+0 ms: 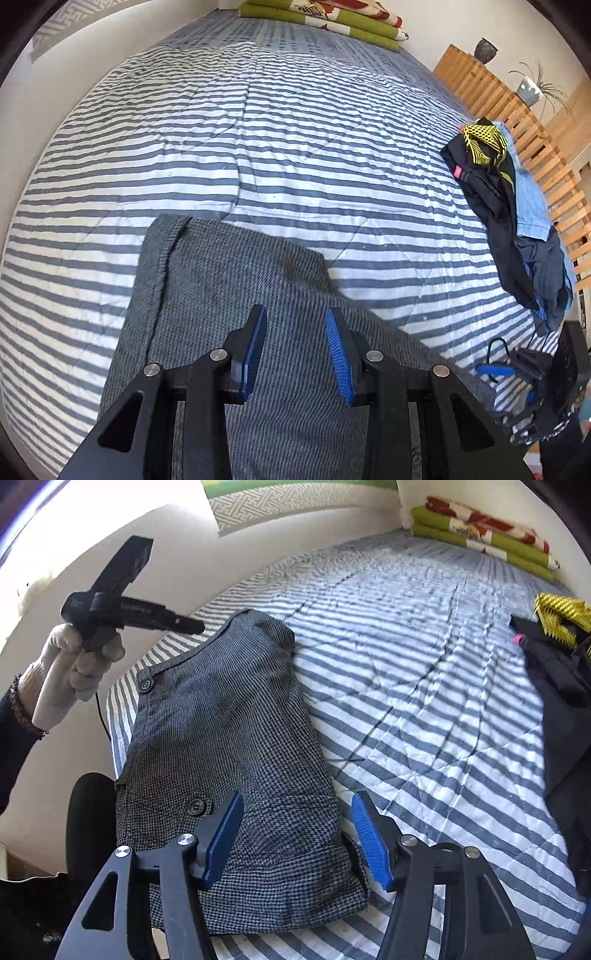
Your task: Organize objects
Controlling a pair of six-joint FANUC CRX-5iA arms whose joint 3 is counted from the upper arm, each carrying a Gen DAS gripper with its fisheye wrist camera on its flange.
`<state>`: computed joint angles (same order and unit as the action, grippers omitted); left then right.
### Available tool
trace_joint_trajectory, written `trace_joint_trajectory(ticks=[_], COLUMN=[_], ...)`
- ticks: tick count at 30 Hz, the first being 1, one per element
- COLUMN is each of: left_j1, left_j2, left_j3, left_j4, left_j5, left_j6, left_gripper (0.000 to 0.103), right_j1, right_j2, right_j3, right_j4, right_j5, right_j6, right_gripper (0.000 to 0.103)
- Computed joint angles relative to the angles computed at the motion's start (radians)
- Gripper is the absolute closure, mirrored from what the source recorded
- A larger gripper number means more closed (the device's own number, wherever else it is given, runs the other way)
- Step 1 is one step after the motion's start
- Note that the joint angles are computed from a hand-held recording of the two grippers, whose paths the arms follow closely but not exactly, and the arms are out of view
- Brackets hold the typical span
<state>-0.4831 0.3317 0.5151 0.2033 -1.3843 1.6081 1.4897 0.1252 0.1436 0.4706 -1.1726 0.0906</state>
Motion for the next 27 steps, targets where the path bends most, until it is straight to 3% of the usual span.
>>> trace_joint_trajectory(ticks=[4,5,6,9,14,17,20,22,27], left_j1=[-0.01,-0.011,-0.006,0.01,0.004,0.021,0.043,0.068,0.116], left_j2=[0.085,0.099,0.106,0.108,0.104,0.013,-0.146,-0.273,-0.554], left_j3=[0.06,0.072,0.069,0.042,0.073,0.013,-0.108,-0.218,-0.504], left_j4=[-0.029,-0.05,-0.066,-0.077,-0.112,-0.108,-0.126,-0.128,-0.064], left_j5=[-0.011,-0.011,-0.003,0.038,0.043,0.078,0.115,0.121,0.15], left_j6=[0.091,0.122,0.149,0.201,0.217,0.205,0.215,0.254,0.321], left_gripper=[0.067,0.067,0.067,0.067,0.067,0.067,0.063,0.055,0.054], right_j1=[-0.009,0.003,0.019,0.057,0.101,0.078,0.059,0.061,0.043], right_j2=[-0.001,0.012,0.032,0.081,0.128,0.108,0.073,0.033,0.01], right_j3=[-0.011,0.0,0.023,0.077,0.143,0.128,0.113,0.083,0.116], right_j4=[-0.102,-0.083,-0.063,0.015,0.11,0.034,-0.047,-0.041,0.029], right_j5=[0.077,0.055,0.02,-0.04,-0.109,-0.114,-0.135,-0.125,-0.127], right_j6=[0.047,0.049,0.053,0.07,0.104,0.094,0.092,0.069,0.111], right_gripper=[0.046,0.05,0.065,0.077,0.082,0.079,0.067,0.067,0.066])
